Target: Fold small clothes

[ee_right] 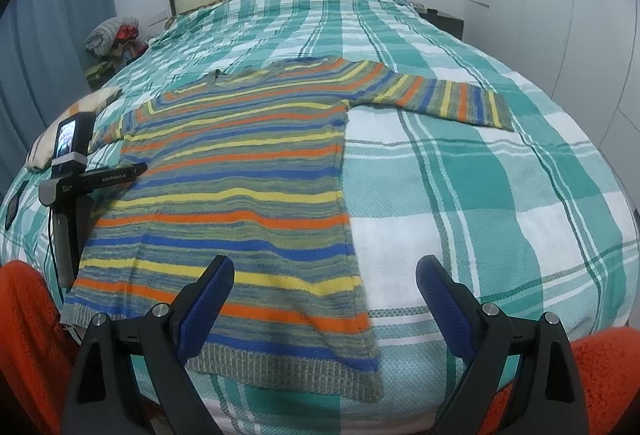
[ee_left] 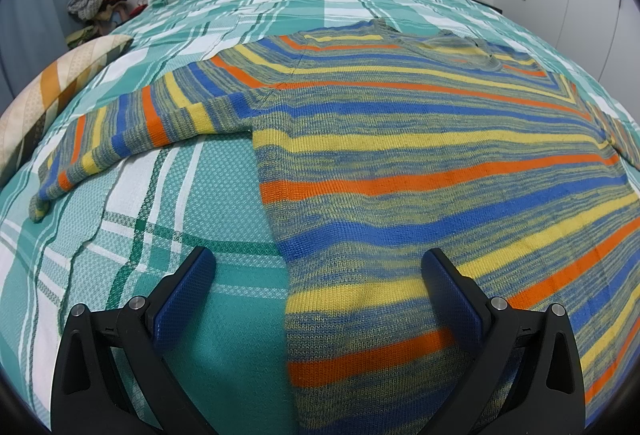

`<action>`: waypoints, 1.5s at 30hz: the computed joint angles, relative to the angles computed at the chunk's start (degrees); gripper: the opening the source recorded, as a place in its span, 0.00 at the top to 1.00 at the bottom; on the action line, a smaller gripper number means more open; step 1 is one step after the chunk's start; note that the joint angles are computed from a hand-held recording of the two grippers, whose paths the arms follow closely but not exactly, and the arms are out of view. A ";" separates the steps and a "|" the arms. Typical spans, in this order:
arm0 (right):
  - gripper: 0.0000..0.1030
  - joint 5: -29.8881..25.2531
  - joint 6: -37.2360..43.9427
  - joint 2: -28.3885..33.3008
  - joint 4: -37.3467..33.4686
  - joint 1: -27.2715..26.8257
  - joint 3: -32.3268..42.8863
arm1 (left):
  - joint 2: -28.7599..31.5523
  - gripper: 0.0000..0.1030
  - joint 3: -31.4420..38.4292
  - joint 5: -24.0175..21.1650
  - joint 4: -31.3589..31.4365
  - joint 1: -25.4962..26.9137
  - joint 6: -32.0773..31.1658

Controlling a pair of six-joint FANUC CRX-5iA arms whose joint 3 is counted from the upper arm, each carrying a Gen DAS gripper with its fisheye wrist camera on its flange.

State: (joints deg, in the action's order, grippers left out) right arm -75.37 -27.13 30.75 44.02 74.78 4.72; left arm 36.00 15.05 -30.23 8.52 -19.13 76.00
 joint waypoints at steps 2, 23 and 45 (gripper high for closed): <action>0.11 -0.44 0.80 0.44 0.30 0.04 0.55 | -0.01 0.00 -0.02 0.01 0.02 0.02 -0.04; 0.11 1.71 -2.45 -1.49 -0.01 0.04 -2.23 | -0.01 0.00 0.01 -0.05 0.01 0.02 -0.05; 0.33 39.13 -28.43 -37.36 13.79 -31.20 -48.68 | -0.03 0.00 -0.04 0.08 -0.07 -0.02 -0.02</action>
State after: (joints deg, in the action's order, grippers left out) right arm -36.24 -55.56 -6.61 57.81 43.58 -43.96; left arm 35.97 15.01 -30.15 8.45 -19.14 75.98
